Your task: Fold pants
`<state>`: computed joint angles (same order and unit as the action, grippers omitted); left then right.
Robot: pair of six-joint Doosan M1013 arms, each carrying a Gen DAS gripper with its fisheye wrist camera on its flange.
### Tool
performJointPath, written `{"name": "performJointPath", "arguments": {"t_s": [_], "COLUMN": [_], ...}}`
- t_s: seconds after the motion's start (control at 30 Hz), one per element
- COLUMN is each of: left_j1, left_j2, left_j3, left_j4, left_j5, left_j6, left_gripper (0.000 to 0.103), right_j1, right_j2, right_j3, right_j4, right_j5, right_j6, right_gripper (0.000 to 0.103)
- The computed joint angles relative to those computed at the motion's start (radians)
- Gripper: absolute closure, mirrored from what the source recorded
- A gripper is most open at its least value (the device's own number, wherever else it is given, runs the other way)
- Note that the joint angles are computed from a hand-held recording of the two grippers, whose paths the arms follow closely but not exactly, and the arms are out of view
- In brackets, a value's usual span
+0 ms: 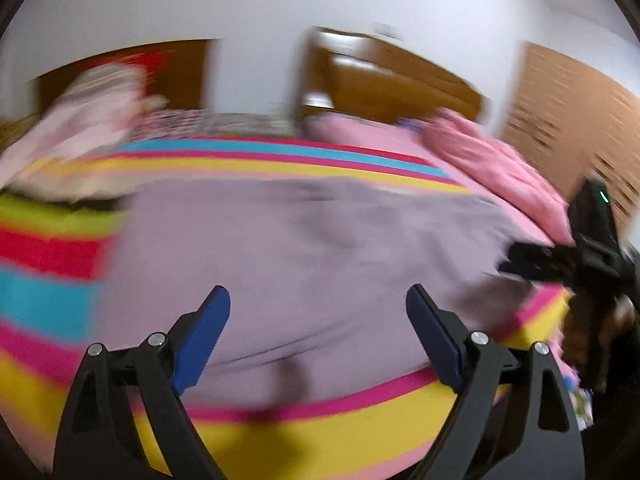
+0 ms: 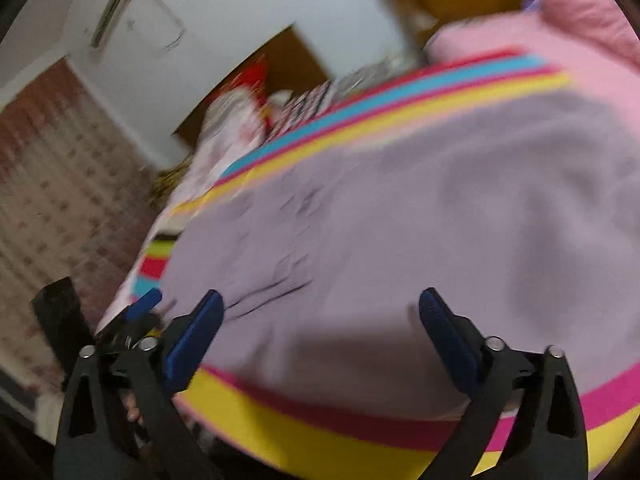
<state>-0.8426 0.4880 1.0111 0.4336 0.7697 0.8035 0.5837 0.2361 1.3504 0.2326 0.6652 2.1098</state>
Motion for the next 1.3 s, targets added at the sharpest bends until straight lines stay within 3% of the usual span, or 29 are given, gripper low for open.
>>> {"name": "performJointPath", "arguments": {"t_s": [0.1,0.2,0.27,0.37,0.53,0.63,0.8,0.83,0.87,1.0,1.07,1.23,1.3], "left_j1": [0.004,0.014,0.020,0.036,0.042,0.042,0.046,0.047,0.048,0.049,0.054,0.053,0.044], "left_j2": [-0.051,-0.082,-0.084,-0.083,-0.065,-0.058,-0.065,-0.064,-0.061,-0.050,-0.053,-0.032,-0.017], "left_j3": [0.081,0.131,0.137,0.145,0.146,0.141,0.154,0.153,0.149,0.126,0.130,0.090,0.062], "left_j4": [0.114,0.137,0.136,0.099,0.099,0.106,0.120,0.121,0.122,0.118,0.112,0.107,0.184], "left_j5": [0.092,0.142,0.159,0.143,0.116,0.116,0.110,0.110,0.114,0.145,0.133,0.157,0.209], "left_j6": [-0.153,-0.169,-0.168,-0.170,-0.169,-0.157,-0.171,-0.171,-0.168,-0.174,-0.200,-0.175,-0.196], "left_gripper": [0.013,0.013,0.013,0.013,0.010,0.009,0.007,0.007,0.006,0.006,0.006,0.006,0.006], "right_j1": [0.001,-0.002,-0.002,0.004,0.002,0.009,-0.017,-0.015,-0.012,0.007,0.014,0.034,0.043], "right_j2": [0.064,0.132,0.164,0.213,0.244,0.257,0.226,0.226,0.221,0.194,0.196,0.252,0.274], "right_j3": [-0.087,-0.194,-0.251,-0.344,-0.398,-0.423,-0.360,-0.356,-0.344,-0.324,-0.348,-0.503,-0.572], "right_j4": [0.057,0.060,0.042,-0.024,-0.045,-0.054,0.000,0.001,0.008,-0.053,-0.068,-0.081,-0.092], "right_j5": [0.089,0.232,0.283,0.381,0.440,0.486,0.423,0.408,0.368,0.239,0.216,0.173,0.151], "right_j6": [-0.057,-0.037,-0.029,-0.003,0.023,-0.015,0.003,-0.012,-0.043,-0.057,-0.079,-0.179,-0.213], "right_gripper": [0.020,0.020,0.020,0.020,0.019,0.037,0.067,0.080,0.084,0.085,0.085,0.086,0.086]}}
